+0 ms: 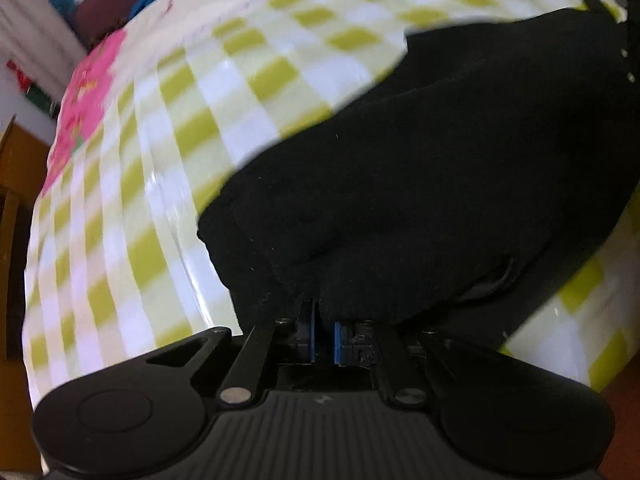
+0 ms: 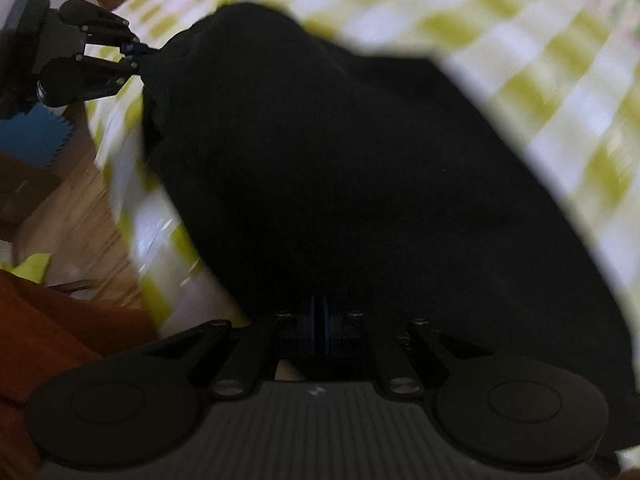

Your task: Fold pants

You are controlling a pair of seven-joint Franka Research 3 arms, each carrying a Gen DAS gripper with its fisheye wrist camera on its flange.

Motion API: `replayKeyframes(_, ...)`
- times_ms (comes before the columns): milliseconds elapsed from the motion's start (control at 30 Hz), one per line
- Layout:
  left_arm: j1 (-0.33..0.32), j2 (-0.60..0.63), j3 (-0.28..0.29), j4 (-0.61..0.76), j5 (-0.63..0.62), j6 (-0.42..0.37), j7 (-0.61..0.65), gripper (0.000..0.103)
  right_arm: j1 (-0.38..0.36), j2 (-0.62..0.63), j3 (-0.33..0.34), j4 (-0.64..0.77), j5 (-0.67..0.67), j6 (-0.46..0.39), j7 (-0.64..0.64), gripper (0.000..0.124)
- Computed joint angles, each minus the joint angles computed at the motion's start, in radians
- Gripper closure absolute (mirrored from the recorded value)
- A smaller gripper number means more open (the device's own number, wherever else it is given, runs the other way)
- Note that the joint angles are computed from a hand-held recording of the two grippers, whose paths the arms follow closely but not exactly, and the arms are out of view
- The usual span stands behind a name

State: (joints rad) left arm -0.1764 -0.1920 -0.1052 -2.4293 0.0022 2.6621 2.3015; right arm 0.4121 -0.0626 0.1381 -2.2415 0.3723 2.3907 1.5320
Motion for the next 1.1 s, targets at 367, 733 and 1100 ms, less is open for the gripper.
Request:
replayKeyframes(367,0.054,-0.066,-0.027,-0.1,0.167,0.128,-0.226,0.08,0.016,-0.02,0.013,-0.008,-0.026,0.047,-0.01,0.119)
replayKeyframes(733,0.216,-0.101,-0.107,-0.166,0.592,0.275,-0.58,0.079,0.056,-0.013,0.032,-0.029,-0.024,0.13,0.043,0.118)
replayKeyframes(1100,0.193,-0.21,-0.093,-0.222,0.694,0.091,-0.732,0.075,0.032,-0.047,0.002,-0.018,0.1,0.107,0.006,0.112)
